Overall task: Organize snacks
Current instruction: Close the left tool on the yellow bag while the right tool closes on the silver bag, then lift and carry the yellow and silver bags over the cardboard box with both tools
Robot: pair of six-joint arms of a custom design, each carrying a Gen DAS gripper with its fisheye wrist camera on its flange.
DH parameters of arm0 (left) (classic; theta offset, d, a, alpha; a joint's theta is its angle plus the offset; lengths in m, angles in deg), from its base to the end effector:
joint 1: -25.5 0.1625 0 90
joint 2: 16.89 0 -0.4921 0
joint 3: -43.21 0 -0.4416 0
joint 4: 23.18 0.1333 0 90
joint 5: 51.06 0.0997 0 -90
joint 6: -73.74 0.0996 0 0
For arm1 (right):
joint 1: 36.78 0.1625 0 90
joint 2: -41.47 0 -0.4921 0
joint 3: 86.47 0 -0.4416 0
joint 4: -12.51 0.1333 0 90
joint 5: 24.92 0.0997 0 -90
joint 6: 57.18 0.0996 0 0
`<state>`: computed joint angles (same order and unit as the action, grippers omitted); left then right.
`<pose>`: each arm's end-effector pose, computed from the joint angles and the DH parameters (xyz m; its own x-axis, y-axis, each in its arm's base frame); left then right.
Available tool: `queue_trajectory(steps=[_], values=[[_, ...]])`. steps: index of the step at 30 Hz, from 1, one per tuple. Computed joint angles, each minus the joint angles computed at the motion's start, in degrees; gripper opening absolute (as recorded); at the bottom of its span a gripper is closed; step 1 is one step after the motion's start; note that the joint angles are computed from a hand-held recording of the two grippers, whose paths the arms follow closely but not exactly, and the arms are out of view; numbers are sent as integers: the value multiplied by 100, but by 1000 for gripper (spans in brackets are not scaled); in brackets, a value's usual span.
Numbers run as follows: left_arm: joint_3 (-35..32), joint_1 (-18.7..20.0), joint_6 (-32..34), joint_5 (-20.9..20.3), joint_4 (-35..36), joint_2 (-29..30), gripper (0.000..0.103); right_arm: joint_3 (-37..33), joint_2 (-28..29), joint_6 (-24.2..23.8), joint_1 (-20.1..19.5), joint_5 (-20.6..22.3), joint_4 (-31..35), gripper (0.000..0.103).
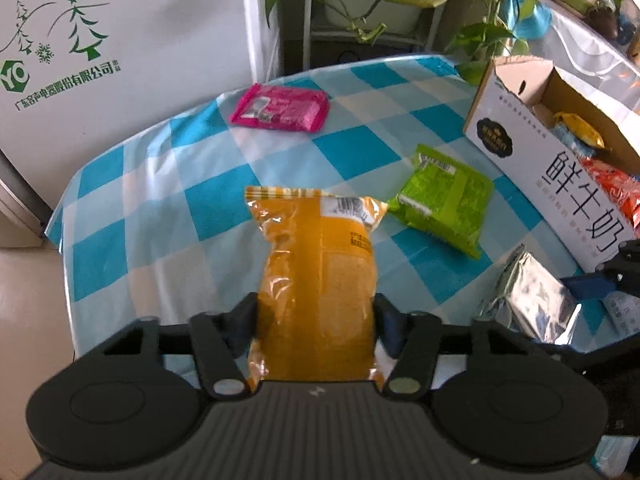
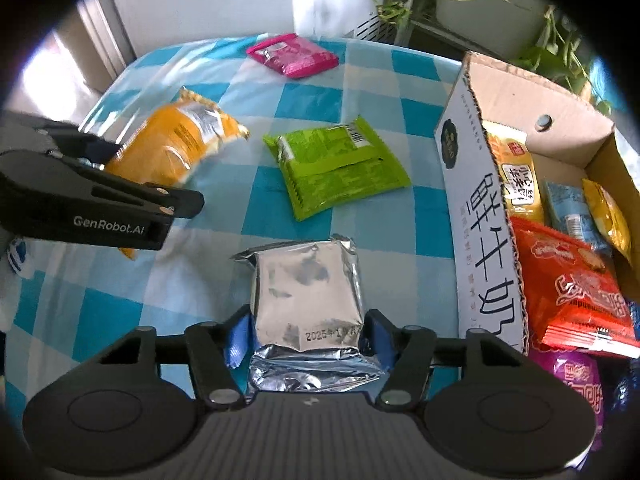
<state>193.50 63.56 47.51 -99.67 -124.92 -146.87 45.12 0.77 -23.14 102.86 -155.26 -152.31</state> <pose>-0.0232 -0.2711 0.2976 -0.6894 0.3149 -0.6523 0.5283 0.8348 -0.1553 0.3806 -0.2331 -0.0587 -0.7058 -0.2291 0.6704 -0.4069 0.9057 -0.1188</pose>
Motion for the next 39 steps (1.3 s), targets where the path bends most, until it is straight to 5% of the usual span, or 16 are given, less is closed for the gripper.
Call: queue_trajectory(steps=[16,30,39], values=[[-42,-285,-804,457,-4,-339,57,251,-270,-22,108,-364,-1344,65],[103,-1129,-1733,492,556,-920,57,639,-734,114,145,-1007,-2298,65],[106,-1981,-2797,342,1525,-1549,57,987,-1080,390,101,-1392,-2786,65]])
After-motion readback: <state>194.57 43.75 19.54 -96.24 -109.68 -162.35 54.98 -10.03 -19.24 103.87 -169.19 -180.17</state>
